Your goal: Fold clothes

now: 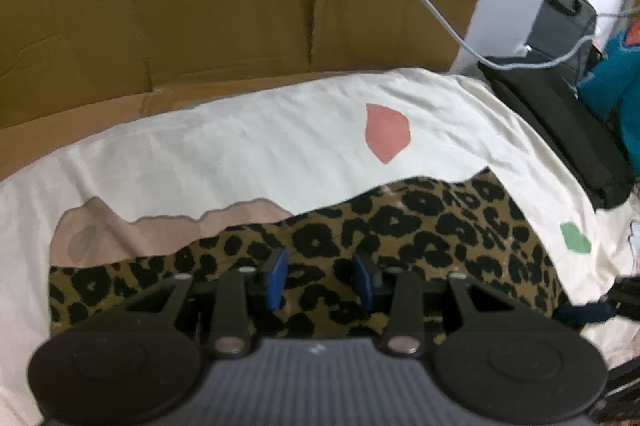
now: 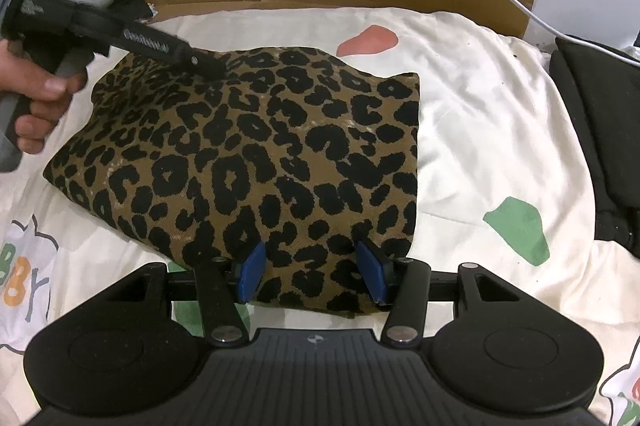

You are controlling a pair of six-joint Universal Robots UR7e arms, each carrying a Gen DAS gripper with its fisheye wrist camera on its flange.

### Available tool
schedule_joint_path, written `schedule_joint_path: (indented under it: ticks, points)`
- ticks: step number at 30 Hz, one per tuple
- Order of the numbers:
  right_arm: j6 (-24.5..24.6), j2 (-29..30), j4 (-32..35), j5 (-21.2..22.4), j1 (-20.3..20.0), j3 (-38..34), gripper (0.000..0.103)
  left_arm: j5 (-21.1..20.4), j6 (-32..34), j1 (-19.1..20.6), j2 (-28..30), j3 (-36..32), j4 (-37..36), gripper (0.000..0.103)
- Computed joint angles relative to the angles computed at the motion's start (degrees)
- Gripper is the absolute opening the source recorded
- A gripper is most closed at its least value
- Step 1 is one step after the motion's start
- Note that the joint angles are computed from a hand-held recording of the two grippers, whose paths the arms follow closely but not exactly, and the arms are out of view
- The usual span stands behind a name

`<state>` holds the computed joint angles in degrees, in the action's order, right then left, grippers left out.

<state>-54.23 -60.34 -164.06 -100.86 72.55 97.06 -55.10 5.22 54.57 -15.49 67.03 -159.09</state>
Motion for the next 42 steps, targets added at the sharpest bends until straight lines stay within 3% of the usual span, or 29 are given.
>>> schedule_joint_path:
  ticks: [9,15,24,28,34,42]
  points:
    - [1.7,-0.2,1.0,1.0,-0.3,-0.2,0.057,-2.3,0.0,-3.1,-5.6,10.4,-6.3,0.040]
    - [2.1,-0.1,1.1,0.9,-0.1,-0.5,0.057,-2.9,2.3,-5.7,-7.6,16.7,-6.7,0.040]
    - [2.3,0.3,1.1,0.4,0.2,-1.0,0.058,-4.7,-1.8,-5.7,-7.2,17.5,-4.2,0.040]
    - [2.2,0.3,1.4,0.6,0.2,-1.2,0.058,-1.8,0.8,-6.0,-6.3,17.8,-3.7,0.040]
    - [1.9,0.3,2.1,1.0,0.1,-1.6,0.058,4.9,-2.1,-5.2,-7.5,20.0,-2.8,0.041]
    - [1.7,0.4,2.8,1.5,-0.1,-2.1,0.058,8.0,-4.5,-4.7,-11.1,25.3,-3.1,0.041]
